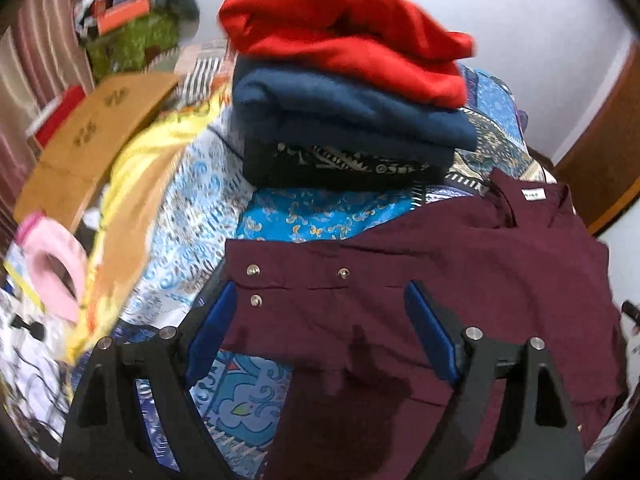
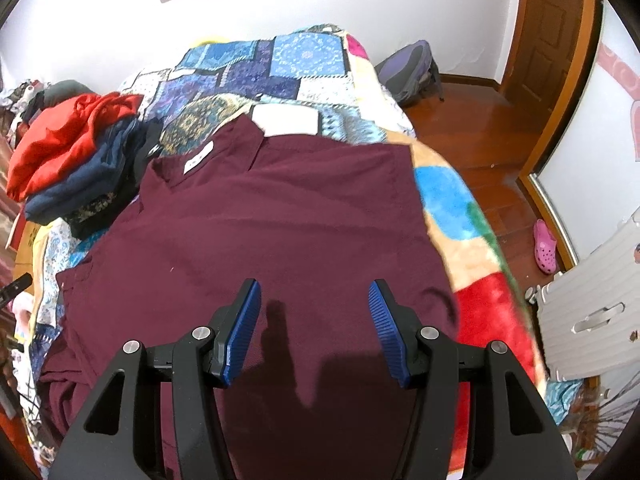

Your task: Fold large clothes

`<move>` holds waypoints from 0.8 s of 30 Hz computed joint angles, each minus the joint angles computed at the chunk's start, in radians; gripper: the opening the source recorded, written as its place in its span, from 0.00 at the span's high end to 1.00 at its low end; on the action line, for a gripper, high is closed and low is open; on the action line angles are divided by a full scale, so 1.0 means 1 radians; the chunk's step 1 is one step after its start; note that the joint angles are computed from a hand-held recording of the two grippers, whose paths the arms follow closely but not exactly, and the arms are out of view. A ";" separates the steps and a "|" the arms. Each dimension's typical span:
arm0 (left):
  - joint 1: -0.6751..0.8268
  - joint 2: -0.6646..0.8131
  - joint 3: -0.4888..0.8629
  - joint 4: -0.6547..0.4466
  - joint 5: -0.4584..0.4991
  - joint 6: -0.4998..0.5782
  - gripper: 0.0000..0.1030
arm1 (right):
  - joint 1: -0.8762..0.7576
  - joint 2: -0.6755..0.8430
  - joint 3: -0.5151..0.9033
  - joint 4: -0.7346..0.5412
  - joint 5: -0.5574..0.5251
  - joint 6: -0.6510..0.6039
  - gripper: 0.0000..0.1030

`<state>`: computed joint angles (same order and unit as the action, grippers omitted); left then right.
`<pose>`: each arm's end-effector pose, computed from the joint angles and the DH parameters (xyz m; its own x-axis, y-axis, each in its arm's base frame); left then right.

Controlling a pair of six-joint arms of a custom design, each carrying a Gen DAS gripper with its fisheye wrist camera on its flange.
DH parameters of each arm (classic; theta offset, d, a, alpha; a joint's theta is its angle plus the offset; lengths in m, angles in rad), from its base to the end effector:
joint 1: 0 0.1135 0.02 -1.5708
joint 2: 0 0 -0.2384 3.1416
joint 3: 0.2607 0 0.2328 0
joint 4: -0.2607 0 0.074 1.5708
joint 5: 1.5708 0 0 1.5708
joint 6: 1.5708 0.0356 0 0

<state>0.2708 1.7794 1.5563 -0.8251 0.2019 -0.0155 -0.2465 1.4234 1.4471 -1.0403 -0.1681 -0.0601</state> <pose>0.3453 0.0884 0.2611 -0.8323 -0.2468 -0.4964 -0.1785 0.9671 -0.1815 0.2593 -0.0591 0.3219 -0.8324 0.1484 -0.5339 0.1054 0.9883 0.1104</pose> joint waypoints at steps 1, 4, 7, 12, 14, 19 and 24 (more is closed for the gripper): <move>0.011 0.031 0.024 -0.012 0.021 -0.005 0.18 | -0.013 0.008 0.010 -0.001 -0.005 -0.006 0.49; 0.035 0.159 0.130 -0.073 0.062 -0.007 0.18 | -0.067 0.067 0.069 -0.016 -0.037 -0.025 0.49; 0.033 0.275 0.217 -0.108 0.055 0.013 0.18 | -0.119 0.144 0.132 -0.044 -0.075 -0.031 0.49; 0.019 0.465 0.367 -0.151 0.027 0.019 0.18 | -0.187 0.308 0.256 -0.117 -0.146 -0.029 0.49; 0.011 0.495 0.378 -0.117 0.012 0.008 0.18 | -0.194 0.349 0.279 -0.129 -0.151 -0.029 0.49; 0.026 0.560 0.408 -0.096 0.115 -0.012 0.13 | -0.190 0.419 0.310 -0.163 -0.163 -0.031 0.49; 0.047 0.551 0.368 -0.103 0.226 0.023 0.10 | -0.179 0.451 0.310 -0.150 -0.195 -0.027 0.37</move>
